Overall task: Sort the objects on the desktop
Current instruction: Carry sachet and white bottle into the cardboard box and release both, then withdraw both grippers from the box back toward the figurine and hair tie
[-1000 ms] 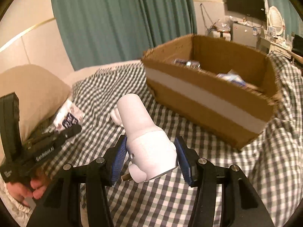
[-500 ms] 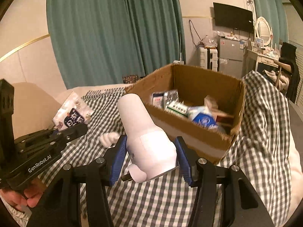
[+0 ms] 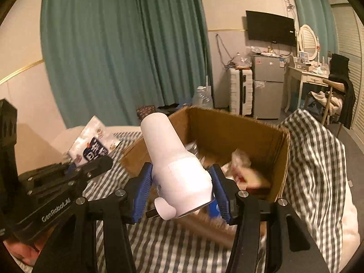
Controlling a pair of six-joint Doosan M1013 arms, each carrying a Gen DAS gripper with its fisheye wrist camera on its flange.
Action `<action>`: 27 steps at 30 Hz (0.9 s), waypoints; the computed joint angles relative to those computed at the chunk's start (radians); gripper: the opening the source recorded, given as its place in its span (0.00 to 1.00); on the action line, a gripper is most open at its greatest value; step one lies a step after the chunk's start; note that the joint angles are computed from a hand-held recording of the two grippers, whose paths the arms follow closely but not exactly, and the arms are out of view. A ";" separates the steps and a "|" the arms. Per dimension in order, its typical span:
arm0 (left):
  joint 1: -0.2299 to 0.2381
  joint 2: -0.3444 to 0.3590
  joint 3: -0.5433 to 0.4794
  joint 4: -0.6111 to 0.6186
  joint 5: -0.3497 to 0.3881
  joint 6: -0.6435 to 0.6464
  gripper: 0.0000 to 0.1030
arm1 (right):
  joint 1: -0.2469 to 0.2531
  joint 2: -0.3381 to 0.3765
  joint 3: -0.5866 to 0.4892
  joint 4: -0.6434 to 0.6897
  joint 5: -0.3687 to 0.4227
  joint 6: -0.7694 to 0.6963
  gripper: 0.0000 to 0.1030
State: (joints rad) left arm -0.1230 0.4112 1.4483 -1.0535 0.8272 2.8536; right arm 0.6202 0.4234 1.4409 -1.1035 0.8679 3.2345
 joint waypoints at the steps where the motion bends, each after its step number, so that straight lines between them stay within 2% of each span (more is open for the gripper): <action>1: -0.007 0.010 -0.013 0.005 -0.004 -0.005 0.05 | -0.009 0.004 -0.006 -0.002 0.004 0.000 0.50; 5: -0.030 0.040 -0.044 0.023 -0.031 -0.022 0.05 | -0.042 0.013 -0.015 0.004 -0.010 0.010 0.50; 12: -0.077 0.103 -0.126 0.061 -0.035 -0.103 0.05 | -0.090 0.038 -0.048 0.065 -0.007 -0.086 0.50; 16: -0.101 0.128 -0.158 0.082 -0.050 -0.104 0.05 | -0.106 0.040 -0.039 0.097 -0.028 -0.088 0.50; 19: -0.119 0.145 -0.178 0.118 -0.064 -0.129 0.05 | -0.108 0.041 -0.036 0.103 -0.013 -0.087 0.50; 20: -0.120 0.146 -0.172 0.119 -0.073 -0.124 0.05 | -0.107 0.042 -0.038 0.103 -0.003 -0.087 0.51; 21: -0.125 0.148 -0.172 0.129 -0.083 -0.133 0.05 | -0.105 0.041 -0.038 0.098 0.011 -0.078 0.59; 22: -0.131 0.148 -0.171 0.146 -0.098 -0.152 0.05 | -0.102 0.041 -0.036 0.086 0.024 -0.060 0.71; 23: -0.135 0.149 -0.169 0.167 -0.112 -0.179 0.08 | -0.101 0.040 -0.034 0.075 0.031 -0.046 0.76; 24: -0.137 0.151 -0.169 0.191 -0.113 -0.209 0.13 | -0.097 0.036 -0.028 0.051 0.042 -0.015 0.82; 25: -0.137 0.153 -0.170 0.210 -0.109 -0.233 0.19 | -0.094 0.035 -0.026 0.042 0.048 0.000 0.83; 26: -0.137 0.151 -0.165 0.229 -0.113 -0.255 0.43 | -0.093 0.033 -0.024 0.040 0.051 0.007 0.83; 27: -0.134 0.146 -0.151 0.235 -0.133 -0.263 0.75 | -0.095 0.031 -0.023 0.041 0.051 0.011 0.83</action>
State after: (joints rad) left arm -0.2568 0.5575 1.2972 -0.8186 0.6940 2.5902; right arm 0.5252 0.4546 1.4179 -1.0620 0.9193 3.2457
